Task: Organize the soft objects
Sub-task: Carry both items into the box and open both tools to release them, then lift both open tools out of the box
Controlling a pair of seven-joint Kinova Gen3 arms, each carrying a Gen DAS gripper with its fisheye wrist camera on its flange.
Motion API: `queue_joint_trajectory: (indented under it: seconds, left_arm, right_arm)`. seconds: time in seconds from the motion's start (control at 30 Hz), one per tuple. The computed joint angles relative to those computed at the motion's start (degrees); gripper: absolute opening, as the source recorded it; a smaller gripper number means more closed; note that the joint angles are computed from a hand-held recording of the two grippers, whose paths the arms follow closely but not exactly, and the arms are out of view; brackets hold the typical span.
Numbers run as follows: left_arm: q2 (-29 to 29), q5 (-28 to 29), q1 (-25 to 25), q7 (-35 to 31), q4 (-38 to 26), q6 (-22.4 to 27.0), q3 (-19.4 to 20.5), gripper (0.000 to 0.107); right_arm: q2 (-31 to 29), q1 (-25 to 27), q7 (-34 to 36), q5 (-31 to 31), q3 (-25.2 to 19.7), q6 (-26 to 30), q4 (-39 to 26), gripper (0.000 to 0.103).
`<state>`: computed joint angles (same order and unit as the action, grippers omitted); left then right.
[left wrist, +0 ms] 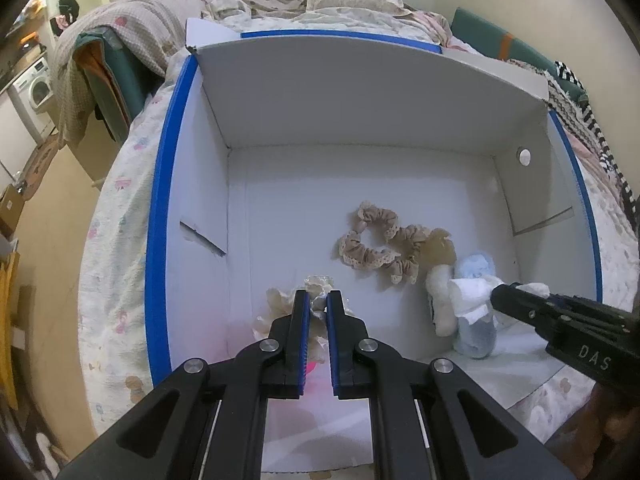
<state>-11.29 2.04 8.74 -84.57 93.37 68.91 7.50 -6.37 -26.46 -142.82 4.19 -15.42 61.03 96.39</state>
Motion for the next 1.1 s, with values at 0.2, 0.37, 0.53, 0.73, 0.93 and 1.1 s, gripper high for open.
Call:
queue_joint_trajectory:
  seconds: [0.2, 0.37, 0.53, 0.73, 0.93, 1.1]
  left_arm:
    - [-0.22, -0.61, 0.09, 0.46, 0.51, -0.71, 0.22, 0.008]
    - [-0.17, -0.39, 0.12, 0.14, 0.39, -0.55, 0.05, 0.009]
    - [-0.39, -0.62, 0.13, 0.17, 0.31, -0.43, 0.23, 0.009]
    - [-1.35, -1.87, 0.13, 1.05, 0.39, -0.65, 1.01, 0.023]
    - [-3.06, -2.54, 0.08, 1.39, 0.46, -1.69, 1.26, 0.059]
    - [-3.53, -1.76, -0.22, 1.29, -0.08, -0.94, 0.67, 0.062]
  right_arm:
    - [-0.24, 0.07, -0.23, 0.06, -0.01, -0.23, 0.41, 0.024]
    - [-0.65, 0.38, 0.61, -1.24, 0.54, -1.03, 0.96, 0.026]
    - [-0.85, 0.75, 0.89, -2.26, 0.45, -2.07, 1.34, 0.050]
    - [-1.43, 0.93, -0.60, -1.32, -0.25, -3.25, 1.61, 0.069]
    - [-2.11, 1.29, -2.05, -0.34, -0.77, -3.59, 1.89, 0.075]
    - [-2.18, 1.11, -3.25, 0.41, -1.33, -3.57, 1.83, 0.076]
